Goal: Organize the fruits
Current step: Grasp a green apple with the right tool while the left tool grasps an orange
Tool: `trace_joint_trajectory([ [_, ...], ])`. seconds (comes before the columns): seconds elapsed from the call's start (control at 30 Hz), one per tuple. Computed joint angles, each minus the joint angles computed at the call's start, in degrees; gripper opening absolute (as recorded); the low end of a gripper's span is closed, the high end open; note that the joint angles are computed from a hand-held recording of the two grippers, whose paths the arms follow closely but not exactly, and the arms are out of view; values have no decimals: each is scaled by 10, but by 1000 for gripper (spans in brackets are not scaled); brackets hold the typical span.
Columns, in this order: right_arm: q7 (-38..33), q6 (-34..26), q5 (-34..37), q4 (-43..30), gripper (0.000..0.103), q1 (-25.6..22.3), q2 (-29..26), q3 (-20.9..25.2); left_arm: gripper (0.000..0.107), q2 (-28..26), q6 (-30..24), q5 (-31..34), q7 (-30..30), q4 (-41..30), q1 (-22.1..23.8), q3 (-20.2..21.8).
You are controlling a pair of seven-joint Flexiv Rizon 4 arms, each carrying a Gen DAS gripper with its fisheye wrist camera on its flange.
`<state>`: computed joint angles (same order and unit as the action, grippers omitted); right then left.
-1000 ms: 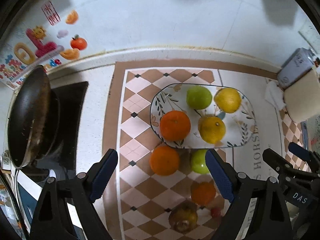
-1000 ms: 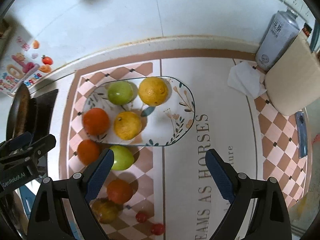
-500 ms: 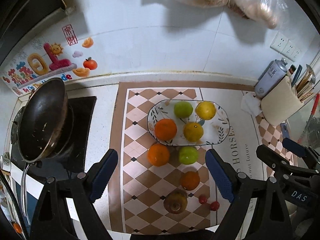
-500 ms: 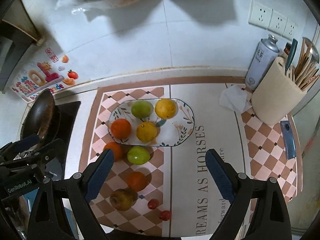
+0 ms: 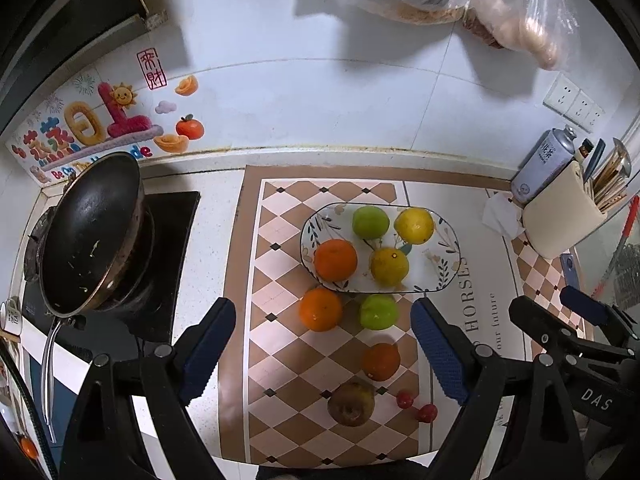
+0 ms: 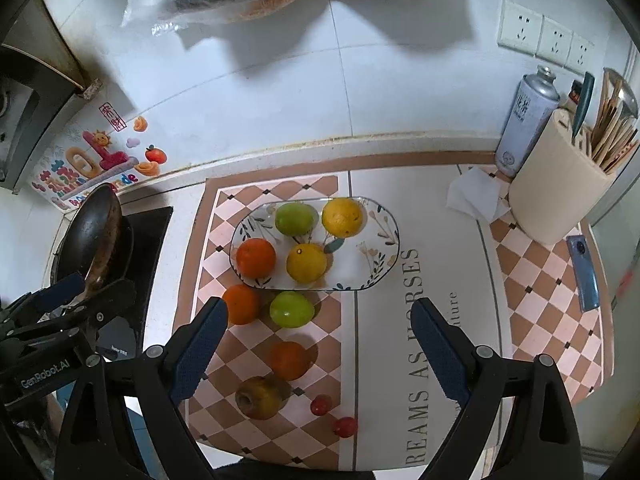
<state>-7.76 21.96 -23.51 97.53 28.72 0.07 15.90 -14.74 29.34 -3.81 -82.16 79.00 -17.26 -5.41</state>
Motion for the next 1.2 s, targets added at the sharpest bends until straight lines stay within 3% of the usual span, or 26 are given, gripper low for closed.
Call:
trace_joint_trajectory([
  [0.07,-4,11,13,6,99,-4,-4,-3,92,-12,-5,9,-4,-9,-2,1],
  [0.1,-5,21,18,10,99,-6,-6,-5,101,-16,-7,14,-6,-13,-3,2],
  [0.13,-9,31,26,15,99,-8,-9,-7,103,-23,-4,20,-9,-16,-4,3],
  [0.27,-26,75,62,32,99,-19,-24,-14,103,-54,-11,49,-28,-37,-10,12],
  [0.4,-57,161,124,55,99,-32,-56,-21,103,-90,-32,64,-39,-63,-10,20],
  [0.6,-107,259,218,59,99,-47,-134,-25,103,-156,-102,60,-60,-115,-8,28],
  [0.7,-131,277,251,46,98,-51,-171,-23,103,-179,-118,61,-63,-131,-9,32],
  [0.9,-167,305,298,27,82,-57,-224,-14,103,-209,-154,43,-54,-150,-4,28],
  [0.93,-172,311,300,29,78,-56,-227,-13,103,-210,-155,41,-52,-149,-4,27],
  [0.97,-166,318,284,36,67,-49,-224,-20,103,-211,-156,36,-47,-146,-3,25],
  [1.2,-174,265,271,58,67,-53,-187,-21,102,-223,-158,17,-24,-137,-9,17],
])
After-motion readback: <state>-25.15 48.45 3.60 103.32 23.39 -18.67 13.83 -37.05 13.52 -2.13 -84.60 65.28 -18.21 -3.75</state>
